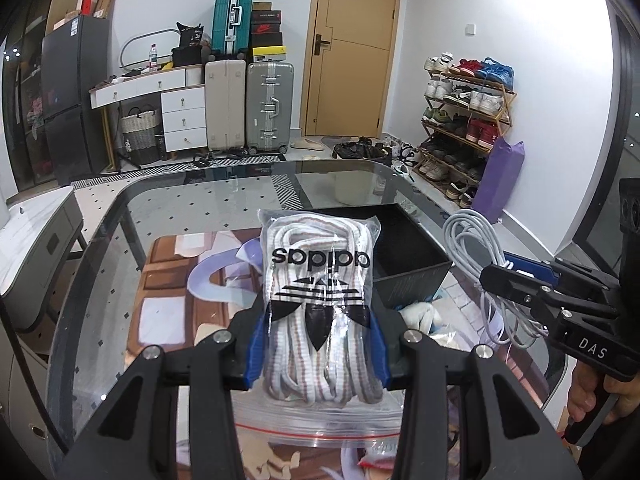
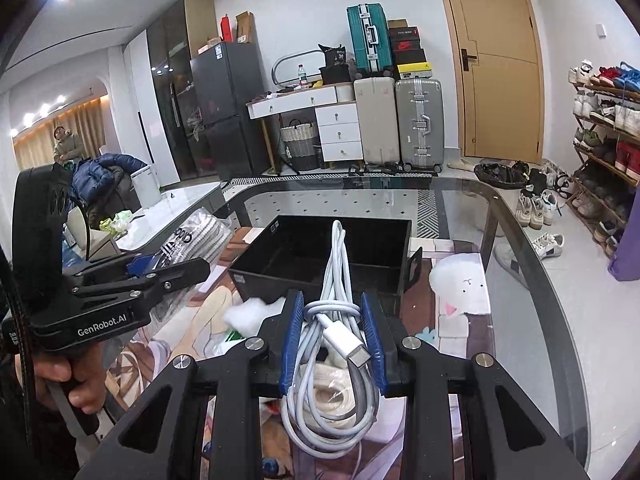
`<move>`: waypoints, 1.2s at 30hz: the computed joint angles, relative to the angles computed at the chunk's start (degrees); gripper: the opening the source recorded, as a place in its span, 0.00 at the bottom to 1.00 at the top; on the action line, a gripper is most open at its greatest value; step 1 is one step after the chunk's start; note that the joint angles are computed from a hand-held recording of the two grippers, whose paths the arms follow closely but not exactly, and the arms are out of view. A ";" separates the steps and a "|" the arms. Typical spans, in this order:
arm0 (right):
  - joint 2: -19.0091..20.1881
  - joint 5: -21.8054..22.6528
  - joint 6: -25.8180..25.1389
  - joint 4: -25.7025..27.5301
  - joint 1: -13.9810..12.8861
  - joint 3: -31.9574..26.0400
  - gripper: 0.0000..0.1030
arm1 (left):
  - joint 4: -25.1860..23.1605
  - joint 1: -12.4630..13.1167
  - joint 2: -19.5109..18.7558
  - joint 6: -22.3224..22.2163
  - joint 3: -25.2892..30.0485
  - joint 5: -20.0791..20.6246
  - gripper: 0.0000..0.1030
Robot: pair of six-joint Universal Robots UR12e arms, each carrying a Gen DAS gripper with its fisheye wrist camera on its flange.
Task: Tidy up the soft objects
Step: 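Lift adidas bag with left tool toward black box while right tool carries white cable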
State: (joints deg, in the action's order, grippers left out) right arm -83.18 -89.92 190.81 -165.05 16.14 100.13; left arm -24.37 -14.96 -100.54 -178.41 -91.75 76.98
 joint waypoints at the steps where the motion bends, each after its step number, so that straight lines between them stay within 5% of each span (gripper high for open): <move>1: 0.09 0.13 0.19 0.41 -0.17 -0.35 0.28 | -0.40 -0.01 -0.26 -0.04 0.45 -0.33 0.40; 36: 8.80 6.03 0.71 9.74 -3.54 -11.92 0.28 | -10.03 -1.31 -9.15 0.68 12.05 -0.58 0.40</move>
State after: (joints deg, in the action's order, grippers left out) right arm -74.38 -83.90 191.52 -155.32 12.59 88.22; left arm -34.40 -16.27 -109.70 -177.73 -79.70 76.40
